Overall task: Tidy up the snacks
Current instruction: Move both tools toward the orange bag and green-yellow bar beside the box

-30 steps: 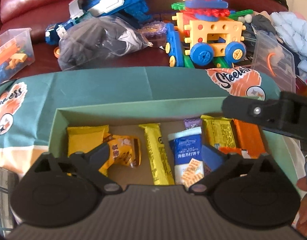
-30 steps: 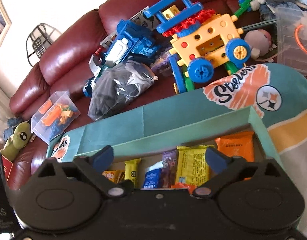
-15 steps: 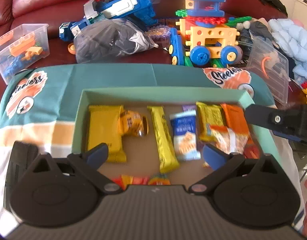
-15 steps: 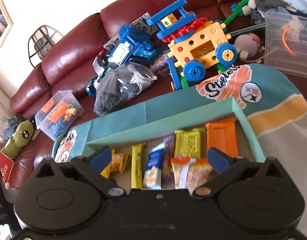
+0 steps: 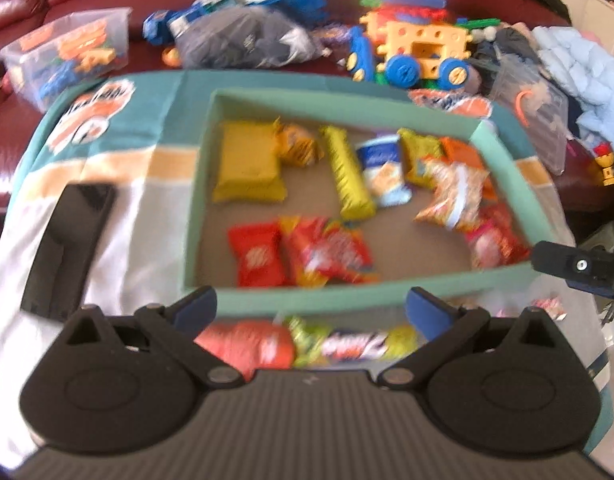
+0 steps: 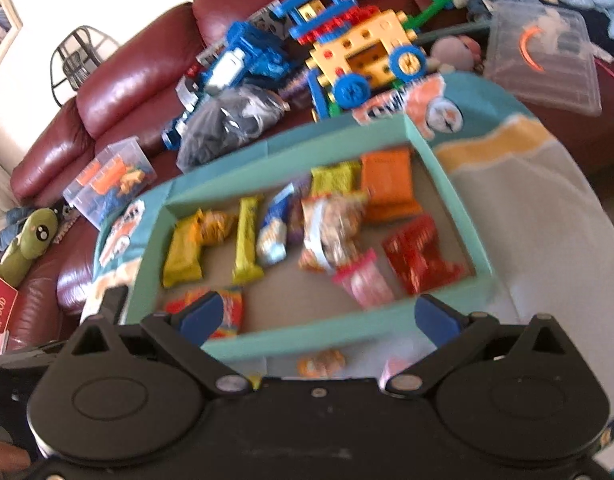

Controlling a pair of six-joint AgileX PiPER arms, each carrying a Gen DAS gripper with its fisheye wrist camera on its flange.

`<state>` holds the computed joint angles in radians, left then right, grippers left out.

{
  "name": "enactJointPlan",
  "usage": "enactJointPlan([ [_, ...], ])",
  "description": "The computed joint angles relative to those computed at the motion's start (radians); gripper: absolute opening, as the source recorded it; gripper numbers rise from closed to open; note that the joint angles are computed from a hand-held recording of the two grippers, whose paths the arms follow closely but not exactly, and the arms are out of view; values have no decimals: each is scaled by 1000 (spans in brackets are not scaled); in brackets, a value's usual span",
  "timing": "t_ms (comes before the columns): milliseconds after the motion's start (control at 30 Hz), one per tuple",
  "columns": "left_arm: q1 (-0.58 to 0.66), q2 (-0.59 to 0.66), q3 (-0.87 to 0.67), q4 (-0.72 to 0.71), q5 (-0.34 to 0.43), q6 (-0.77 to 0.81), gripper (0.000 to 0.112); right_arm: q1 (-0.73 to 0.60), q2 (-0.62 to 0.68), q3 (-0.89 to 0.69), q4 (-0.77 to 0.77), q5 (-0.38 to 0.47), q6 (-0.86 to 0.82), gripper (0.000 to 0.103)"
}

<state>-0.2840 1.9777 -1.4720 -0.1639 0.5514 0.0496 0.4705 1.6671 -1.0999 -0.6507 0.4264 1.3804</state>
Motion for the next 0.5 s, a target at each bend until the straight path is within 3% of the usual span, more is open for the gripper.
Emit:
enactJointPlan([
  [267, 96, -28, 154, -9, -60, 21, 103, 48, 47, 19, 74, -44, -28, 103],
  [500, 153, 6, 166, -6, -66, 44, 103, 86, 108, -30, 41, -64, -21, 103],
])
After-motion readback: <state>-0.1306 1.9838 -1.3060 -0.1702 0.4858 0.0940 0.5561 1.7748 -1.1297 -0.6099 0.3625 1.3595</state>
